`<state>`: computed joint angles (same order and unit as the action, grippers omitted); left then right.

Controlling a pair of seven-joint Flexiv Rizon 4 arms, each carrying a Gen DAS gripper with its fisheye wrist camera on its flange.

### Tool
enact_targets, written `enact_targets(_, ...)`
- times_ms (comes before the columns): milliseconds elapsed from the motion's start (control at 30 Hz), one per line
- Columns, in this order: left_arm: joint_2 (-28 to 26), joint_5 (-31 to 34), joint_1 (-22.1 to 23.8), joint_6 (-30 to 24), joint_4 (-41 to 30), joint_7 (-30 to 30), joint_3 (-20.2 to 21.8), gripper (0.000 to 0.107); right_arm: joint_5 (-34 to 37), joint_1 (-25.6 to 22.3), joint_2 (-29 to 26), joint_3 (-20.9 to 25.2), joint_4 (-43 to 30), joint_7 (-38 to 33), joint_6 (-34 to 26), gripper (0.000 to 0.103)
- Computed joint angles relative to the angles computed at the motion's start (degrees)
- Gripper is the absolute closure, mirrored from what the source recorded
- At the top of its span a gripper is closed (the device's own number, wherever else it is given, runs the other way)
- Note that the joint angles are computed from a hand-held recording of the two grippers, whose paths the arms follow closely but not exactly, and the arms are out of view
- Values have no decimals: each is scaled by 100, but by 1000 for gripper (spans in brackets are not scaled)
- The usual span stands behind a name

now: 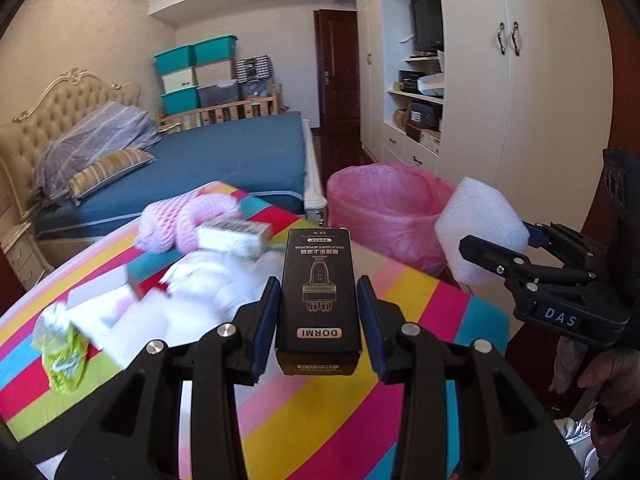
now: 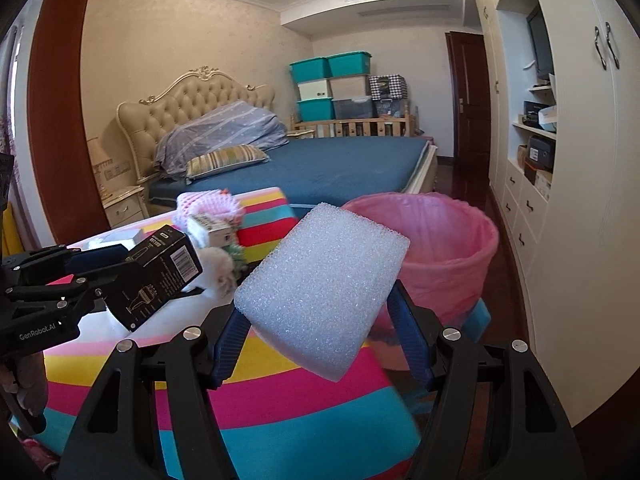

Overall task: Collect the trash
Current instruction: 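Carry both items over the wastebasket and open both tools to drop them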

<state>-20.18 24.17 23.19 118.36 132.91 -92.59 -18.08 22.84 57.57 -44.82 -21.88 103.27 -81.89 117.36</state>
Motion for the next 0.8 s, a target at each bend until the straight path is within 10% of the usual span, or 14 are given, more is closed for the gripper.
enact_targets(533,-1326,-1434,-445,-1458,-2246,1083,-1154,68,-872,-1391,-434,248,-1104,-88,-73,39)
enact_targets(800,-1963,-2400,-1343,-1843,-3413,1645,-624,68,-1335,-1859,-846,345,-1812,96,-489,38)
